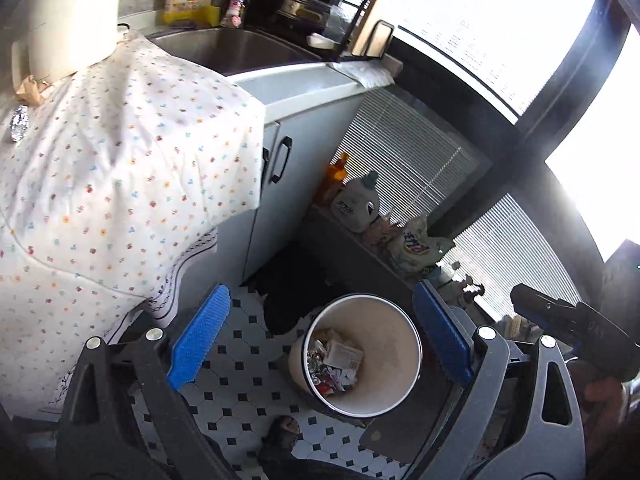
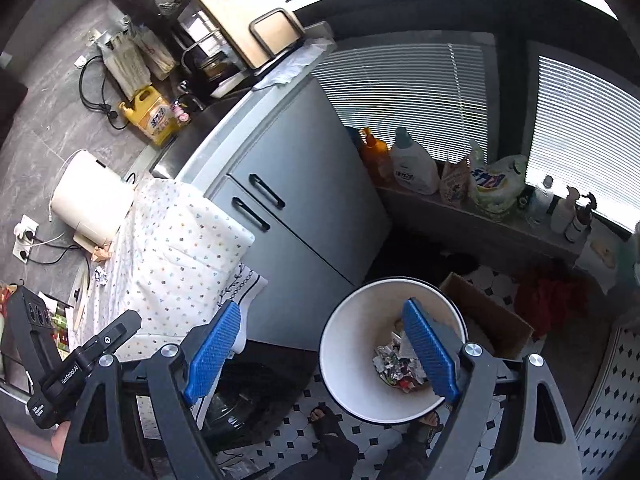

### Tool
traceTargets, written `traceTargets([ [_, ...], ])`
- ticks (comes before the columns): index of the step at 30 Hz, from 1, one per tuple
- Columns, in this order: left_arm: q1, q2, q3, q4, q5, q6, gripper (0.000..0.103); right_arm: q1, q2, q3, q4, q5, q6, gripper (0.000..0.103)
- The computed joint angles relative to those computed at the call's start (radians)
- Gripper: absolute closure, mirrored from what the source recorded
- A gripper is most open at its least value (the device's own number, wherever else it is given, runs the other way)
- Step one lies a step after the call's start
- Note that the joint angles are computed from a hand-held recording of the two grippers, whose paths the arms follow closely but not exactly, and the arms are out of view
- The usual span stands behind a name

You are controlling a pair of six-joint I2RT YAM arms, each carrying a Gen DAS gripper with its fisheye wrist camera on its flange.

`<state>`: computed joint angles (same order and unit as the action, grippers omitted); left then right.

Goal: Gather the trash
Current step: 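Move both open tools back over the counter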

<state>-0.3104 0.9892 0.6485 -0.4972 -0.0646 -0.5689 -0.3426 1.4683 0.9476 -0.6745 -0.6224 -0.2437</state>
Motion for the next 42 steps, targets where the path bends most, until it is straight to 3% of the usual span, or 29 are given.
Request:
traceTargets([
  [6, 0.318, -0.187, 0.011, -0.14, 0.096, 0.13, 0.011, 0.267, -0.066, 0.013, 0.064, 0.036, 0.153, 0.015],
  [14, 0.929, -0.256, 0.112, -0.322, 0.368, 0.493, 0.006, 0.6, -0.063, 0.086, 0.176, 0.151, 0.337, 0.008],
  [19, 1.348, -0.154, 0.184, -0.383, 0.575, 0.728, 0.006, 0.792, 0.023, 0.189, 0.22, 0.231, 0.424, 0.008],
  [24, 1.624, -0.03, 0.268, -0.417, 0.698, 0.906, 0.006, 0.959, 0.126, 0.3, 0.247, 0.309, 0.487, 0.008],
  [29, 1.788, 0.121, 0.366, -0.415, 0.758, 1.005, 0.006, 1.089, 0.245, 0.428, 0.257, 0.359, 0.531, 0.008],
  [35, 1.862, 0.274, 0.458, -0.372, 0.781, 1.054, 0.006, 1.201, 0.422, 0.631, 0.227, 0.414, 0.556, 0.008],
  [42, 1.889, 0.462, 0.555, -0.305, 0.79, 1.052, 0.006, 1.298, 0.705, 1.005, 0.109, 0.467, 0.535, 0.013],
])
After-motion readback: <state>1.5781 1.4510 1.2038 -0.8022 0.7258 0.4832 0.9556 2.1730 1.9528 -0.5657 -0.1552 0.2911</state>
